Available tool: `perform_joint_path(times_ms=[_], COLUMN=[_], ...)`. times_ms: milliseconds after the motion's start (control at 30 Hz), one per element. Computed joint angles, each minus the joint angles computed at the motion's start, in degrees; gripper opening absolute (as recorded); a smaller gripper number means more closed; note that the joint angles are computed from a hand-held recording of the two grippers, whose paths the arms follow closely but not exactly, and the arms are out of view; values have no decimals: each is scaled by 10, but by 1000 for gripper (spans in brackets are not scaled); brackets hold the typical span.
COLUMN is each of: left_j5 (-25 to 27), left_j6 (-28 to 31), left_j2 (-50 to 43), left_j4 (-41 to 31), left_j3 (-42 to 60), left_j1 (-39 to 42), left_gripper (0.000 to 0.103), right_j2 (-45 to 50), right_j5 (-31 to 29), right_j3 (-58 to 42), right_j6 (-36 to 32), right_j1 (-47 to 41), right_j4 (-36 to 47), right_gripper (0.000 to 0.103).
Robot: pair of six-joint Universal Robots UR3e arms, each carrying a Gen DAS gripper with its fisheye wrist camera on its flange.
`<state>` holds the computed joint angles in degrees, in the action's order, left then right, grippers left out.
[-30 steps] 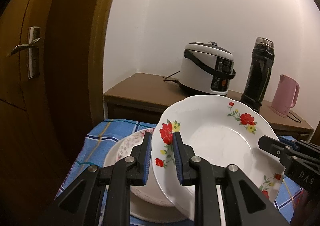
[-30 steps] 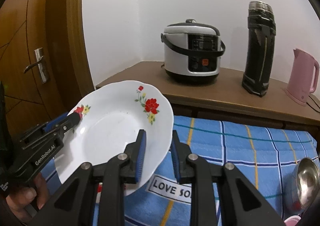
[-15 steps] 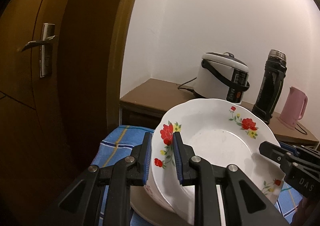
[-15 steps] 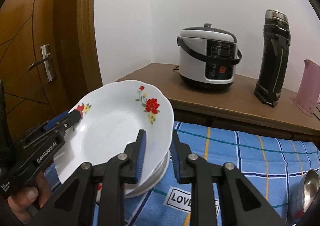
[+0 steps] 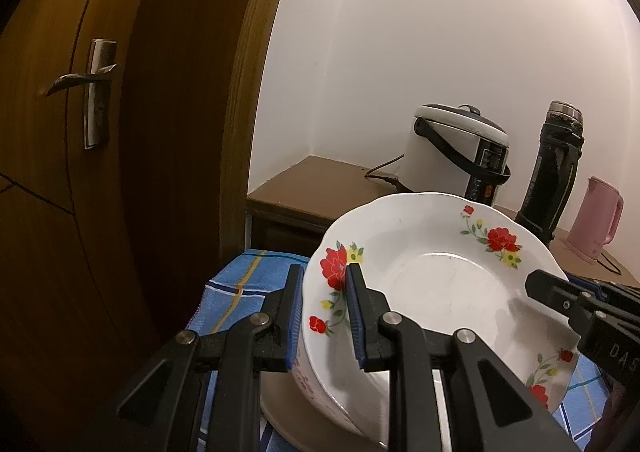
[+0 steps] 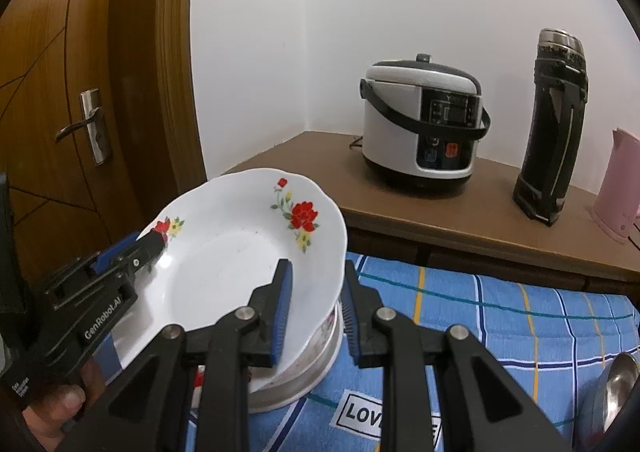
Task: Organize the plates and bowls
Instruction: 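Lower the red-flowered plate onto the pink-floral plate with both grippers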
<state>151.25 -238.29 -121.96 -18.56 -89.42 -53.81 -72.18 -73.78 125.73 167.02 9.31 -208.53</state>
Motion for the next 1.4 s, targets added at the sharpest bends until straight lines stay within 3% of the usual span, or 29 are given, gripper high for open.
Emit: perform_joint_path(times_ms=[1400], left_j5=[-66], left_j6=[-22], left_j2=[8], left_j4=[-82], left_j3=[12], left_j1=[34], left_gripper=[23], right_j2=[62], right_j5=[-14], right_j3=[-80], right_j6=[13], right_j1=[10], right_j4=[60], right_gripper=[24])
